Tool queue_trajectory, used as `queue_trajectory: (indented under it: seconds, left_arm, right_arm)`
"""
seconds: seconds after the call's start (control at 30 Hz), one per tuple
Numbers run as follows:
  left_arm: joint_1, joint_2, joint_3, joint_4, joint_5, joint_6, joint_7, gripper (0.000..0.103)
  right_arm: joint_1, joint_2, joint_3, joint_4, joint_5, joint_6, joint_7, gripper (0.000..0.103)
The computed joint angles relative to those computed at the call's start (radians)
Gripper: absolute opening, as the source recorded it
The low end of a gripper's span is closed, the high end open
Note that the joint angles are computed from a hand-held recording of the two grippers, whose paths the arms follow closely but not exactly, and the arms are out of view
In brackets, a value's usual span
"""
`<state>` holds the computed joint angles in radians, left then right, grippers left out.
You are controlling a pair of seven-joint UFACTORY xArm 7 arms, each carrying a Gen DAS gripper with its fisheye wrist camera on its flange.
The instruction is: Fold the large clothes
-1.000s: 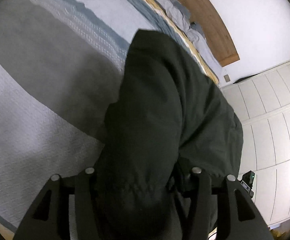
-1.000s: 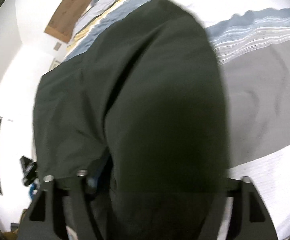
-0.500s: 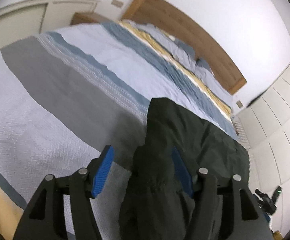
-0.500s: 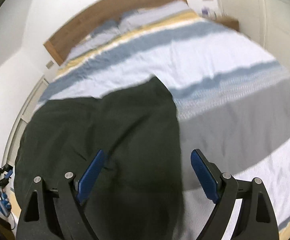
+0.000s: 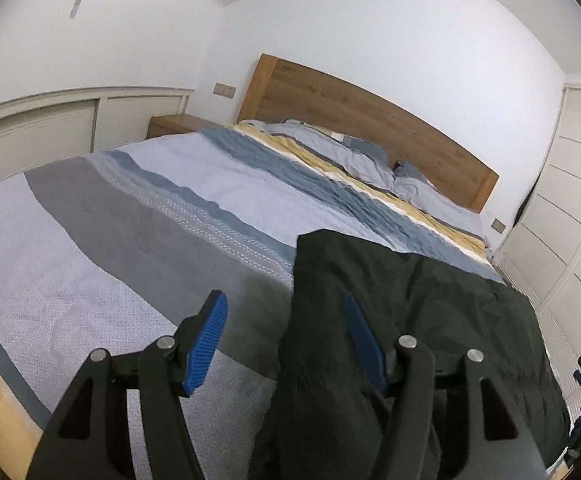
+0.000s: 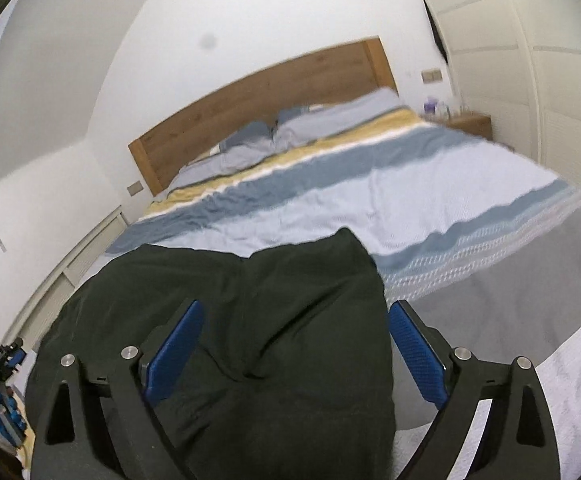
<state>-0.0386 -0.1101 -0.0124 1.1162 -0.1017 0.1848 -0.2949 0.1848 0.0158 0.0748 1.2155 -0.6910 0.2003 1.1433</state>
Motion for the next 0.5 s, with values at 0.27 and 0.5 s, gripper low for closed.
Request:
queue_trajectory:
  seconds: [0.27,0.5]
  left_arm:
    - [0.137,-0.033,-0.148,-0.064,0.47,-0.07,-0.404,0.066]
    - [0.23,-0.063,-0.233,-0.087,0.793,-0.099,-0.692,0.067]
  right_arm:
    - [0.02,-0.023,0.04,0.011,-0.34,0.031,0.252,0.1]
    - [0.035,-0.035,0.054,-0.003,-0.496,0.011,0.442,0.1]
